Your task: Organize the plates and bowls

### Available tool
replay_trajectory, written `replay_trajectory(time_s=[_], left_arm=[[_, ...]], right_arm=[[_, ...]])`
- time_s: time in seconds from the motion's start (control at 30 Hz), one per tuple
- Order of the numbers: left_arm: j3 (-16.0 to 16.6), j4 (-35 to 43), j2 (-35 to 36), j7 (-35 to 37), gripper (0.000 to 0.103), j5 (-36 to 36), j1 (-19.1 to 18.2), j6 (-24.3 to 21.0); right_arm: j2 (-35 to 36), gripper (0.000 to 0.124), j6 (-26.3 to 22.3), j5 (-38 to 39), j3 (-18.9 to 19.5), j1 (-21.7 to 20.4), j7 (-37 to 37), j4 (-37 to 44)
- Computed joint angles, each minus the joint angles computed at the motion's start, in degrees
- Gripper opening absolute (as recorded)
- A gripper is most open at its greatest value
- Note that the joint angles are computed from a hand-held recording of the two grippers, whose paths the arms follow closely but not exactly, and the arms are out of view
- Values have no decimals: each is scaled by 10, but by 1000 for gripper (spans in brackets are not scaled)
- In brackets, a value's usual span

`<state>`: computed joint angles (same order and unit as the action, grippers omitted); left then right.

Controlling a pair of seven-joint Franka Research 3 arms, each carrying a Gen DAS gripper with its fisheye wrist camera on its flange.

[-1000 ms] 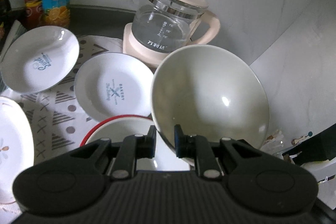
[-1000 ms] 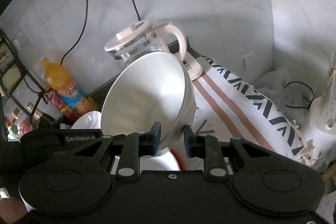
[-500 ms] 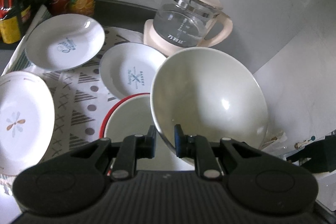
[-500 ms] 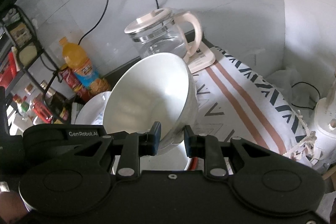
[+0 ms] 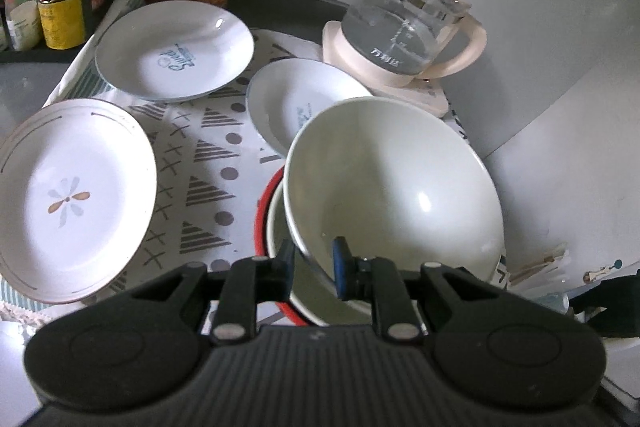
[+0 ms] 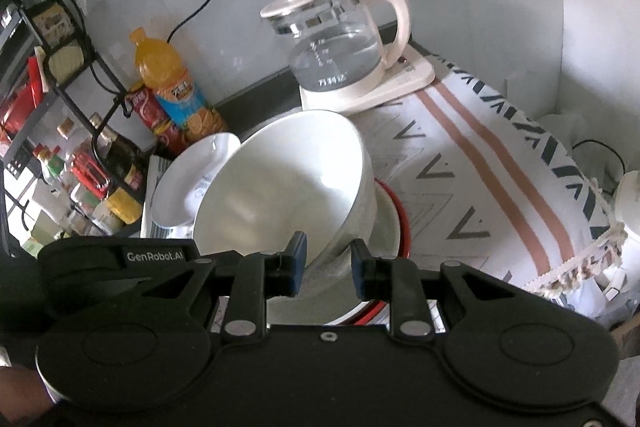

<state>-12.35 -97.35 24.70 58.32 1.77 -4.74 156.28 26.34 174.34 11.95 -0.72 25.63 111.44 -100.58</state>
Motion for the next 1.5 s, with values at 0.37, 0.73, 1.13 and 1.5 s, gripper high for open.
replay_trajectory(time_s=[0.37,0.73,1.13,1.5], left_arm=[[6,33,22,3,20,8,-6,-40],[29,17,-1,-39,46,48,-15,-17],[41,-49,-45,-99,55,84,-12,-22],[50,-82,-78,-133,76,107,-5,-13]], right_arm=[[14,30,-42,-8,3,-6,6,20],[-2,33,1,-7,9,-15,-18,1],[-16,34,33,52,71,-52,-102,-32],[1,61,14,123,137,-90,-204,10]])
